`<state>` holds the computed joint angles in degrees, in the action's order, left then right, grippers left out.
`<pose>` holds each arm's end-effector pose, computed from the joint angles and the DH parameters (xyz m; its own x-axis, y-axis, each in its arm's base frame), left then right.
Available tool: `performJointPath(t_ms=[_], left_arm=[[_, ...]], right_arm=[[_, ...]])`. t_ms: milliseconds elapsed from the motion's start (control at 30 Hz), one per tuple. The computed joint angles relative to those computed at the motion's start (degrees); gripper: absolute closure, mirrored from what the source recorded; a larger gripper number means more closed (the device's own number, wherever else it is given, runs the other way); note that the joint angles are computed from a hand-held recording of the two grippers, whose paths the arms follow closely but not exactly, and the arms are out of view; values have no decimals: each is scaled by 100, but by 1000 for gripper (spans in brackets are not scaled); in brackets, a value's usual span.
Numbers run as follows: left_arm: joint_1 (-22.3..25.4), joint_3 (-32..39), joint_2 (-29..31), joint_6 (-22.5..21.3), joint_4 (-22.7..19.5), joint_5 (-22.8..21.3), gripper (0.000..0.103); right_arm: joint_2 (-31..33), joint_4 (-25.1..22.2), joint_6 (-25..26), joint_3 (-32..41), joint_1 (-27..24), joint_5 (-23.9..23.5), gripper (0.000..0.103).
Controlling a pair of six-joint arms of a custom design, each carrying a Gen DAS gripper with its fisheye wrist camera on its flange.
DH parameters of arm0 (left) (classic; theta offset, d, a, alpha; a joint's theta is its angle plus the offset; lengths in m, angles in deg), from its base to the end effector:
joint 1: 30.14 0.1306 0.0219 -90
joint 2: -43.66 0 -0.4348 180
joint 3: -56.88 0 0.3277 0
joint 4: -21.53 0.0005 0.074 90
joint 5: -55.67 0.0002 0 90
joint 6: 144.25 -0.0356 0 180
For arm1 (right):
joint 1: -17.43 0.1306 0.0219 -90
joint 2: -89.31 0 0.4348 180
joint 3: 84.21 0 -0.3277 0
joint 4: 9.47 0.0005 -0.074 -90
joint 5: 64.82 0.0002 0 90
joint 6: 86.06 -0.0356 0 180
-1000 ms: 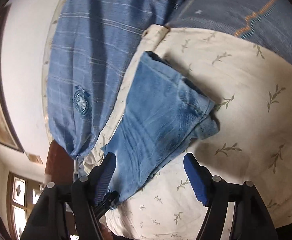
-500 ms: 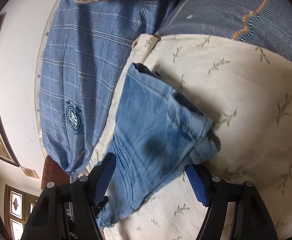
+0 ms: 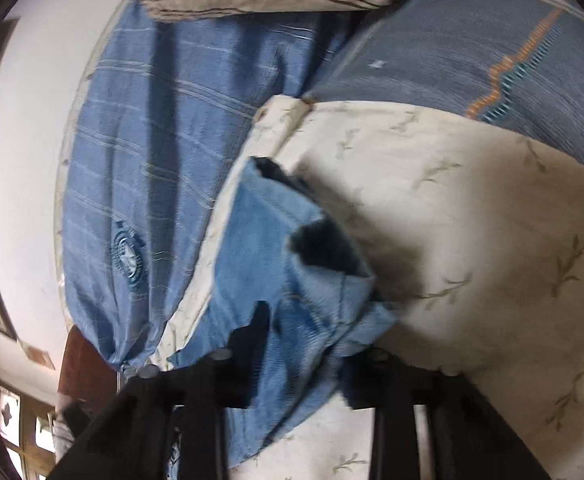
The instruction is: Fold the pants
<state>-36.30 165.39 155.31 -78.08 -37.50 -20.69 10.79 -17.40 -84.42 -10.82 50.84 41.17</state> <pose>0.5559 -0.0689 0.4206 -0.7179 0.4724 -0.5113 0.5507 0.8347 -0.0021 0.4105 0.2584 0.3386 -0.3572 0.9155 -0.1851 0.4809 0.3501 0.8038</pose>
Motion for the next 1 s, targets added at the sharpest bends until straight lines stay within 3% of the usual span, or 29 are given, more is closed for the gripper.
performJointPath(t_ms=[200,300,433,600,633,700,800,867,1000], left_arm=[[-612,772,498,391,-310,-159,48],[-865,1055,738,539,-156,-524,48],[-1101,1485,1115,624,-367,-761,48],[-1350,890,995,293,738,-1334,47],[-1348,888,994,288,758,-1332,47],[-1271,1054,1031,314,527,-1124,47],[-1002,1542,1145,676,-165,-334,47],[-855,1502,1052,810,-225,37,47],[-738,1108,792,902,-160,263,47]], right_arm=[[-15,74,-11,-82,-24,-55,79],[-8,137,-46,-111,-43,-107,79],[-28,233,-5,-186,-64,-200,81],[-12,215,76,-156,-85,-266,81],[-1,217,87,-149,-94,-296,81],[-5,278,89,-181,-122,-361,81],[-17,482,18,-283,-164,-462,78],[-37,674,-93,-376,-190,-530,78],[-51,856,-406,-459,-185,-498,75]])
